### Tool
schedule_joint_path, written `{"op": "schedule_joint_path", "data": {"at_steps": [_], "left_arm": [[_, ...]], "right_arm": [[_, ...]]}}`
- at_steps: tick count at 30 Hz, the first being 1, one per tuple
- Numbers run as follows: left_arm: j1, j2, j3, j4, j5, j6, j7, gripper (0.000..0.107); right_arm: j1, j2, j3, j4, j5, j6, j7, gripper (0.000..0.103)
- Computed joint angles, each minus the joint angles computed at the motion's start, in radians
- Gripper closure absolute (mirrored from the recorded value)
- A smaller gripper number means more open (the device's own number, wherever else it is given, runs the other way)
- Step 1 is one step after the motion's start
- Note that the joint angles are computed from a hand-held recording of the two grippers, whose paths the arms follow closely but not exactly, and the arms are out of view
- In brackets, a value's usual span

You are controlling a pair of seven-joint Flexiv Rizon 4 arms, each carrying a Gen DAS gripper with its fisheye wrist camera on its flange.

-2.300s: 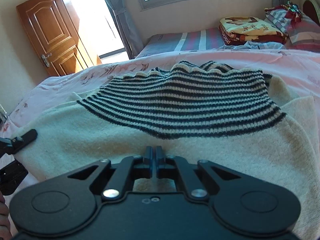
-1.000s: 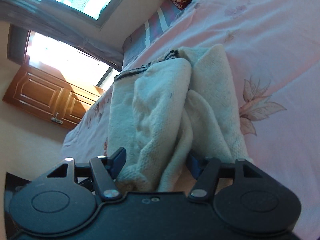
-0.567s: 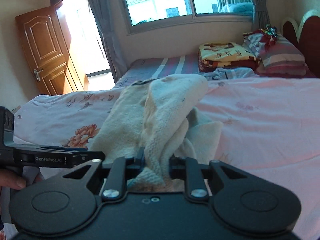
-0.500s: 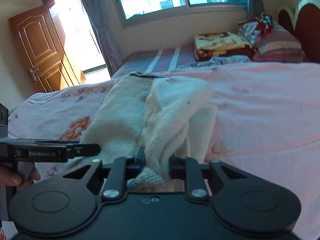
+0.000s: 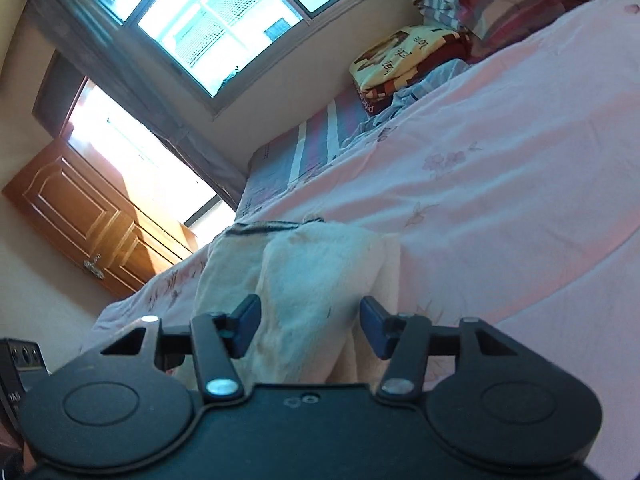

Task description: Fold small clothes

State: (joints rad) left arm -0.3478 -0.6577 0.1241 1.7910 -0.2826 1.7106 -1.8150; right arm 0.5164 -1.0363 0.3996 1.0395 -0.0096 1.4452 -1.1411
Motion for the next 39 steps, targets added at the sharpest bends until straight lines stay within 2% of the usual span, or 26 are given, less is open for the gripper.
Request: {"op": "schedule_joint_path", "data": {"at_steps": [1,3,4,5,6,9,10,12,13,14,17,18,20,22,24,26,30,32,33,34,37,39], "left_arm": [[-0.031,-0.012,0.042,-0.021,-0.008,-0.036,-0.003,0.053],[-0.073,-0.038,0.106,-0.061,0.005,-0.108,-0.014,0.053],[-0.070,-0.046,0.107,-0.067,0.019,-0.110,-0.021,0.052],[-0.045,-0.046,0.074,-0.059,0.025,-0.090,-0.028,0.052],[-0.027,-0.044,0.052,-0.054,0.031,-0.079,-0.030,0.052],[-0.030,-0.039,0.060,-0.048,0.052,-0.073,-0.029,0.051],[-0.057,-0.035,0.092,-0.044,0.060,-0.064,-0.039,0.051],[-0.165,-0.033,0.217,-0.030,0.069,-0.037,-0.076,0.051],[-0.198,-0.025,0.250,-0.011,0.072,-0.007,-0.087,0.051],[-0.203,-0.008,0.249,0.021,0.098,0.057,-0.113,0.051],[-0.151,0.040,0.143,0.108,0.116,0.197,-0.057,0.051],[-0.144,0.047,0.121,0.121,0.125,0.215,-0.039,0.051],[-0.164,0.056,0.108,0.135,0.127,0.215,0.013,0.051],[-0.217,0.050,0.137,0.141,0.090,0.205,0.061,0.051],[-0.235,0.047,0.136,0.147,0.059,0.189,0.092,0.051],[-0.288,0.038,0.177,0.154,0.004,0.184,0.119,0.051],[-0.330,0.039,0.202,0.168,-0.062,0.174,0.186,0.051],[-0.376,0.023,0.241,0.164,-0.094,0.161,0.236,0.051],[-0.403,0.013,0.263,0.162,-0.115,0.160,0.256,0.051],[-0.419,0.006,0.275,0.159,-0.130,0.161,0.276,0.051],[-0.419,0.018,0.267,0.164,-0.162,0.157,0.322,0.051],[-0.415,0.034,0.259,0.181,-0.192,0.212,0.323,0.051]], "right_arm": [[0.004,-0.014,-0.002,-0.025,-0.012,-0.018,-0.007,0.083],[0.039,-0.015,-0.065,-0.027,-0.049,-0.007,-0.027,0.092],[0.074,-0.008,-0.138,-0.016,-0.081,-0.011,-0.012,0.093],[0.104,-0.003,-0.205,-0.004,-0.115,-0.031,0.017,0.093],[0.119,-0.006,-0.240,-0.002,-0.133,-0.058,0.034,0.093],[0.119,0.000,-0.244,0.030,-0.158,-0.028,0.045,0.092],[0.120,0.015,-0.250,0.049,-0.166,-0.019,0.053,0.089],[0.166,0.062,-0.341,0.128,-0.186,0.056,0.112,0.076],[0.181,0.086,-0.371,0.175,-0.199,0.109,0.124,0.075],[0.187,0.110,-0.381,0.219,-0.210,0.159,0.126,0.075],[0.175,0.180,-0.354,0.343,-0.263,0.273,0.072,0.079],[0.193,0.203,-0.376,0.386,-0.271,0.306,0.061,0.079],[0.192,0.237,-0.362,0.456,-0.298,0.352,0.020,0.079],[0.202,0.263,-0.366,0.512,-0.315,0.380,-0.022,0.079],[0.191,0.272,-0.344,0.541,-0.343,0.379,-0.064,0.080],[0.243,0.281,-0.407,0.561,-0.331,0.349,-0.082,0.080],[0.292,0.280,-0.476,0.573,-0.277,0.316,-0.056,0.085],[0.269,0.266,-0.452,0.562,-0.272,0.296,-0.044,0.077],[0.229,0.253,-0.402,0.553,-0.289,0.290,-0.037,0.077],[0.216,0.245,-0.384,0.553,-0.279,0.303,-0.042,0.077],[0.220,0.251,-0.387,0.563,-0.255,0.337,-0.017,0.077],[0.260,0.266,-0.443,0.578,-0.219,0.391,-0.006,0.076]]}}
